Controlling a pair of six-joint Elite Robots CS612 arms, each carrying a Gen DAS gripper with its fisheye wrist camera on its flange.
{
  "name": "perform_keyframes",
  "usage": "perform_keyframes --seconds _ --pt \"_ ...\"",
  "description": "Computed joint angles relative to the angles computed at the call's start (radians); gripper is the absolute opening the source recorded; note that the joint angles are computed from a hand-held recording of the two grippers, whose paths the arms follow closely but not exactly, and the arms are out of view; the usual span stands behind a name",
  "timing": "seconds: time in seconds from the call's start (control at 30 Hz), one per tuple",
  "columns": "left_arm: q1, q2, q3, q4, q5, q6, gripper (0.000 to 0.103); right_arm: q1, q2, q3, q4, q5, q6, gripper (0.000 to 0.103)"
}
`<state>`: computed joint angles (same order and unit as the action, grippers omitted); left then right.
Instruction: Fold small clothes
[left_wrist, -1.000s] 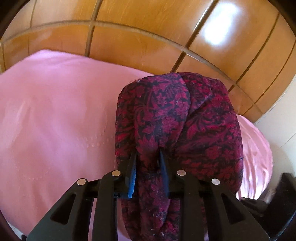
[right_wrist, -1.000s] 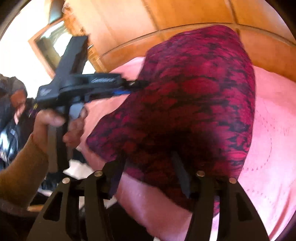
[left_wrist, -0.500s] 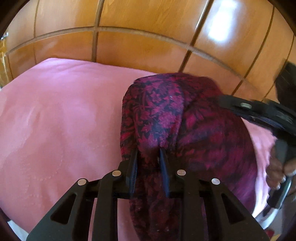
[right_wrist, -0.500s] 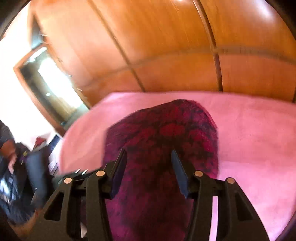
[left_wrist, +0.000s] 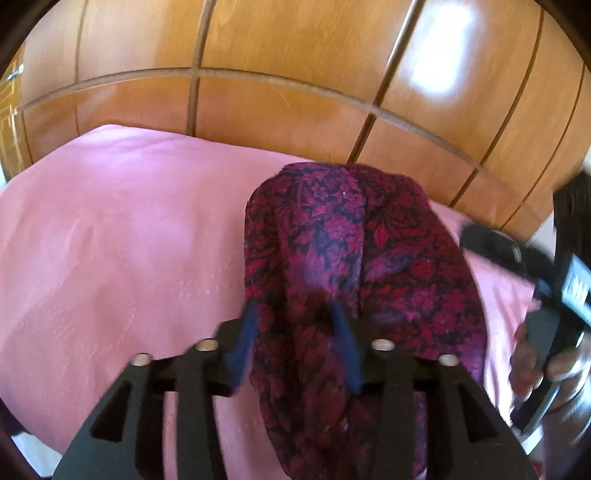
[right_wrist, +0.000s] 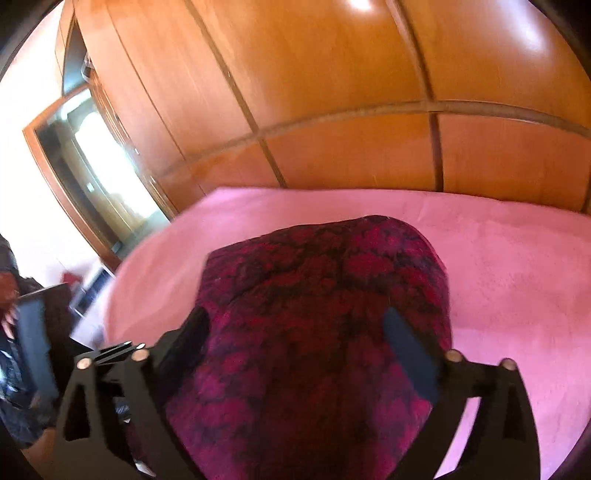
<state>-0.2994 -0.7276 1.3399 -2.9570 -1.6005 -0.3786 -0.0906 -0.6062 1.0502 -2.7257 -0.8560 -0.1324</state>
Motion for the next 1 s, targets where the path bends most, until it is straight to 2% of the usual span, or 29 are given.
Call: perform_keyframes --seconds 0.03,0.13,0.17,0.2,0.27,0.37,0.4,0.43,0.53,0.6,0.7,0.8,0.87,0.93,1.0 --pt "0.003 -0.003 0.002 -0.002 -0.015 -0.018 0.059 -0.009 -0.008 0.023 -0.001 0.020 0.014 0.100" --pt "0.015 -0.002 -0.003 -0.004 -0.097 -0.062 0.071 -0.039 -0.017 0.069 0.020 0.083 0.065 0.100" --pt "0.017 0.001 -0.008 0.003 -0.111 -0.072 0.075 -0.052 -0.010 0.077 0.037 0.132 0.089 0.100" --pt "0.019 0.006 -0.017 0.024 -0.126 -0.076 0.076 -0.060 -0.007 0.081 0.048 0.153 0.111 0.100" --pt "0.019 0.016 -0.033 0.049 -0.146 -0.079 0.076 -0.075 0.007 0.080 0.070 0.192 0.161 0.100" --pt "0.022 0.028 -0.044 0.058 -0.150 -0.061 0.076 -0.084 0.026 0.068 0.094 0.260 0.174 0.100" --pt "0.022 0.032 -0.045 0.063 -0.144 -0.045 0.070 -0.084 0.034 0.060 0.105 0.281 0.169 0.100" --pt "0.027 0.040 -0.050 0.068 -0.170 -0.028 0.061 -0.083 0.039 0.051 0.123 0.297 0.159 0.100" --pt "0.051 0.069 -0.053 0.022 -0.262 -0.038 0.061 -0.074 0.054 0.026 0.201 0.340 0.102 0.101" --pt "0.067 0.083 -0.048 -0.017 -0.319 -0.076 0.061 -0.069 0.065 0.009 0.257 0.368 0.074 0.101" --pt "0.082 0.104 -0.040 -0.092 -0.379 -0.108 0.061 -0.061 0.070 -0.002 0.285 0.383 0.056 0.101" --pt "0.096 0.133 -0.053 -0.152 -0.455 -0.175 0.060 -0.045 0.074 -0.033 0.365 0.361 -0.007 0.101" --pt "0.099 0.143 -0.052 -0.190 -0.477 -0.192 0.060 -0.039 0.072 -0.046 0.396 0.338 -0.025 0.097" --pt "0.103 0.153 -0.049 -0.243 -0.513 -0.217 0.060 -0.036 0.070 -0.056 0.399 0.326 -0.022 0.084" --pt "0.106 0.161 -0.044 -0.297 -0.545 -0.239 0.059 -0.035 0.055 -0.041 0.384 0.319 -0.025 0.077"
